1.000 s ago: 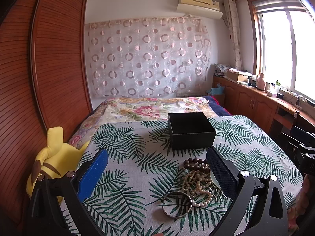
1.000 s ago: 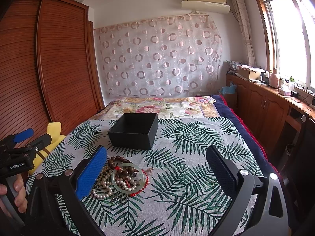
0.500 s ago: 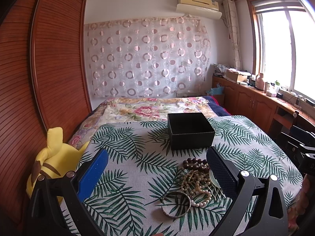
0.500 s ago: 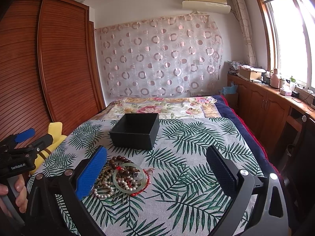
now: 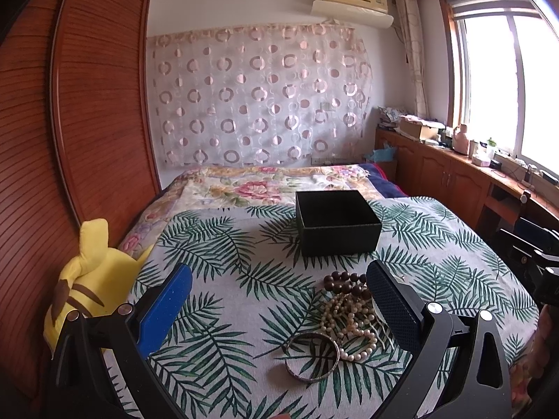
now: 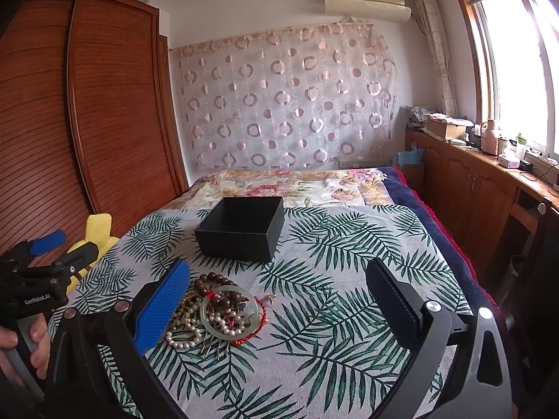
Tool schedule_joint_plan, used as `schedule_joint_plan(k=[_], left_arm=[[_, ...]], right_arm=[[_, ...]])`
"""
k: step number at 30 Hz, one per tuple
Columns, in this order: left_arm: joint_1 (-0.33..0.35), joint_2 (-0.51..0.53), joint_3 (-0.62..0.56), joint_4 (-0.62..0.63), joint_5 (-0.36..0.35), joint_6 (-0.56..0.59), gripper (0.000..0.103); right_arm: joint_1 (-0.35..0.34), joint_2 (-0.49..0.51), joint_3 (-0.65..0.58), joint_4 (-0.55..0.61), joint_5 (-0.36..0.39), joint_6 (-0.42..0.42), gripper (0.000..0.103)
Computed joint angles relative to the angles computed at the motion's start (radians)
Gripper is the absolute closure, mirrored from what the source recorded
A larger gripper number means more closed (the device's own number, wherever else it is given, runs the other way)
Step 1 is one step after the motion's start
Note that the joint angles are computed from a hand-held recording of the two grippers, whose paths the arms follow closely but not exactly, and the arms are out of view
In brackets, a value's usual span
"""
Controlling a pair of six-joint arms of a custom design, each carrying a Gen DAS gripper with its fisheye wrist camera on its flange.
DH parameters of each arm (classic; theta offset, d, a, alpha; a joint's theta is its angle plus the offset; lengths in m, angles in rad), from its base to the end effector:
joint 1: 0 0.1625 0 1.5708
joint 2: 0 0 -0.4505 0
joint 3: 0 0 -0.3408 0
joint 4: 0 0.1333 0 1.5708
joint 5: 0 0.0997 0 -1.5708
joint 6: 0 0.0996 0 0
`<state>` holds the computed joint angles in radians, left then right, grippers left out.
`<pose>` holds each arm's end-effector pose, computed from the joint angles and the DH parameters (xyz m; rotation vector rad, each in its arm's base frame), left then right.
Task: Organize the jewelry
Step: 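Lower the left gripper onto the silver cuff bangle and close it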
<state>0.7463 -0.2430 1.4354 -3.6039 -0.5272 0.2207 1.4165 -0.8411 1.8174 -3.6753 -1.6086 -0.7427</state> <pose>-0.3408 -0.6139 -0.0049 0.5724 2.0600 -1.2378 0.0321 -0.6363 0.2634 0.6420 -2.2140 1.2952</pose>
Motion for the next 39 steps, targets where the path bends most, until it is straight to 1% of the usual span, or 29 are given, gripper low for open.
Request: schedule_joint_plan(k=[7, 9, 10, 16, 23, 27, 30, 35, 36, 37, 38, 39], left_arm=[[0.028, -0.001, 0.025, 0.035, -0.015, -0.032, 0.006], [0.036, -0.002, 0.033, 0.054, -0.017, -0.047, 0.006], [0.039, -0.003, 0.038, 0.064, -0.018, -0.055, 0.006], [0.061, -0.014, 0.068, 0.127, -0.020, -0.116, 0.006], [0.081, -0.021, 0.097, 0.163, -0.026, -0.151, 0.006], [0.095, -0.034, 0.117, 0.221, -0.042, -0.171, 0.006], [0.107, -0.045, 0.130, 0.273, -0.078, -0.193, 0.006], [0.132, -0.062, 0.126, 0.311, -0.195, -0.201, 0.006], [0.135, -0.064, 0.123, 0.317, -0.209, -0.205, 0.010], [0.140, -0.067, 0.117, 0.332, -0.227, -0.209, 0.019], [0.145, -0.071, 0.110, 0.360, -0.242, -0.221, 0.025], [0.149, -0.074, 0.104, 0.389, -0.257, -0.233, 0.038]], right_arm=[[-0.009, 0.001, 0.000, 0.039, 0.007, -0.027, 0.002], [-0.023, -0.002, -0.003, 0.084, 0.040, -0.022, 0.002], [-0.025, -0.001, -0.006, 0.095, 0.041, -0.022, 0.002], [-0.029, 0.017, -0.013, 0.124, 0.034, -0.058, 0.002], [-0.021, 0.043, -0.029, 0.153, 0.003, -0.092, 0.002], [-0.019, 0.054, -0.035, 0.178, -0.008, -0.111, 0.002], [-0.020, 0.059, -0.041, 0.204, -0.015, -0.126, 0.005], [-0.030, 0.061, -0.050, 0.260, -0.024, -0.128, 0.014], [-0.032, 0.060, -0.051, 0.266, -0.024, -0.129, 0.014], [-0.034, 0.059, -0.051, 0.271, -0.024, -0.131, 0.015], [-0.035, 0.059, -0.050, 0.273, -0.024, -0.133, 0.016], [-0.036, 0.058, -0.050, 0.274, -0.024, -0.134, 0.016]])
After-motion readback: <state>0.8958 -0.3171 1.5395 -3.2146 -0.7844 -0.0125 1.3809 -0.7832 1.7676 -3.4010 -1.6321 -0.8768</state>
